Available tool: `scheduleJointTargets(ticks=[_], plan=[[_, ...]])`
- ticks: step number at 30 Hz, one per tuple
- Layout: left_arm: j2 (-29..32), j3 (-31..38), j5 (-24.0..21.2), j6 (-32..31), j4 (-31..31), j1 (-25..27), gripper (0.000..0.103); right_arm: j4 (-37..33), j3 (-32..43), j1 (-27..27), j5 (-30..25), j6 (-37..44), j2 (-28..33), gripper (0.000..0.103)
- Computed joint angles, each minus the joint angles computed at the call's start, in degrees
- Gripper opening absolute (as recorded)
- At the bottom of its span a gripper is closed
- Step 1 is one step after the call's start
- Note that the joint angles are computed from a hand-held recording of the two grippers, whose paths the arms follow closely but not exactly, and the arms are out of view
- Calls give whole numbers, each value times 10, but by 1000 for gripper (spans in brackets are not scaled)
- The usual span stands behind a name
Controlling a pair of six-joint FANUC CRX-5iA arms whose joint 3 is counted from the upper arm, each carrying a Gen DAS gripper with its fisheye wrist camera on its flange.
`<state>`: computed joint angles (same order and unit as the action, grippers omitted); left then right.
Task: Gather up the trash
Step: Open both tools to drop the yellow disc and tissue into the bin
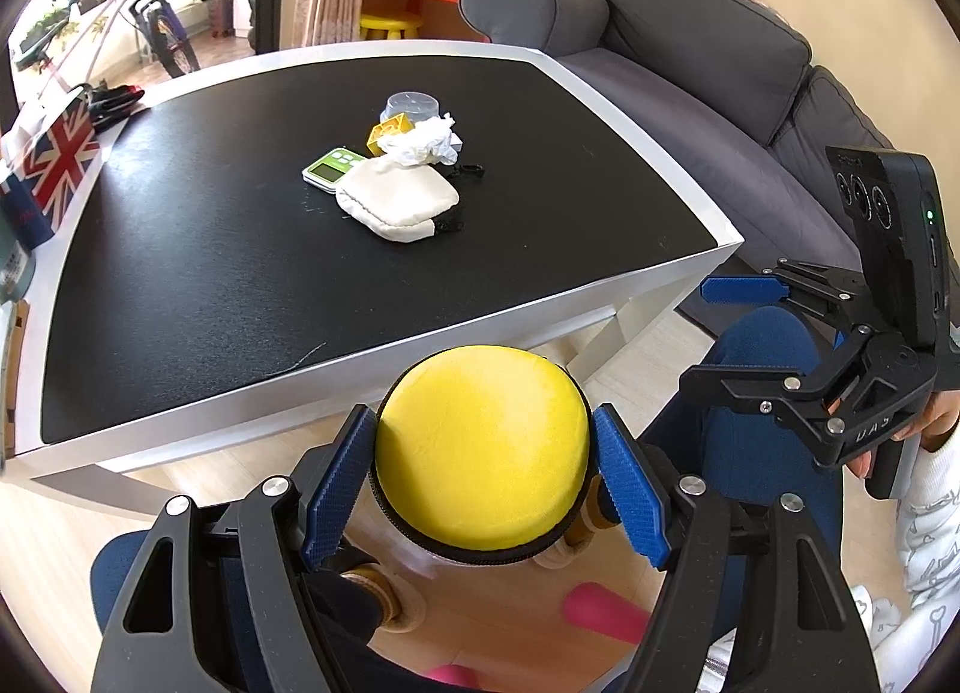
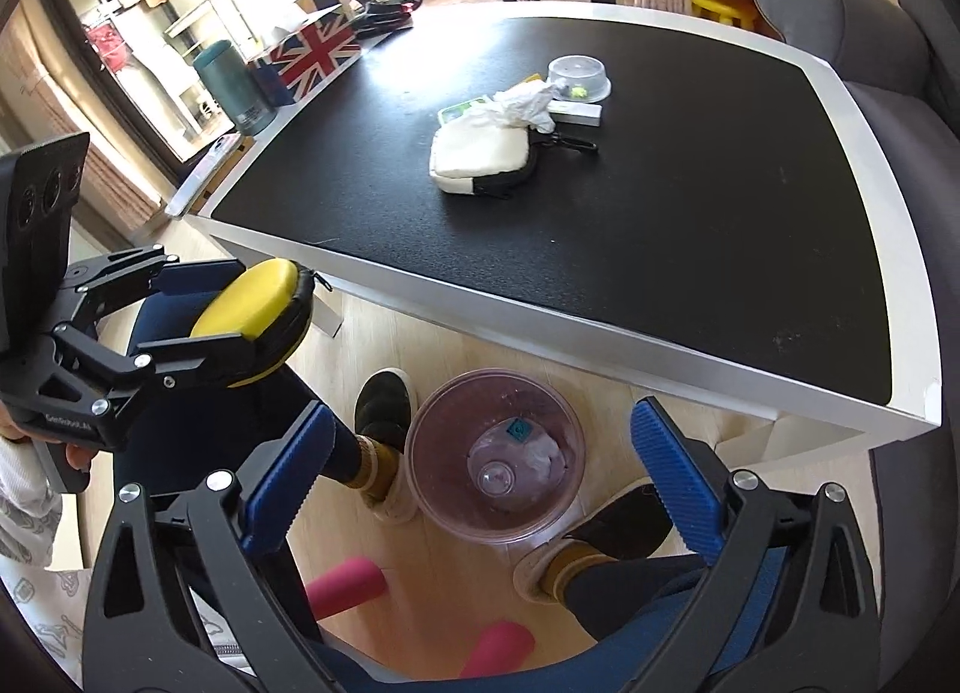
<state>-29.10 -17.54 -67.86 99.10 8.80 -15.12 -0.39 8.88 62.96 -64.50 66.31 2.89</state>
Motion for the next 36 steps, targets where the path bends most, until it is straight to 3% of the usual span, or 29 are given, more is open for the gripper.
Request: scheduleJointTargets(ticks=[17,19,36], plan=[[19,8,7,-1,2,-12,74,-10,-12,-12,12,-5,-20,98],[18,11,12,10,-5,-14,94,-10,-13,-13,13,-7,-22,98],[21,21,6,34,-22,-14,95,-12,-17,-16,14,-9,-24,98]])
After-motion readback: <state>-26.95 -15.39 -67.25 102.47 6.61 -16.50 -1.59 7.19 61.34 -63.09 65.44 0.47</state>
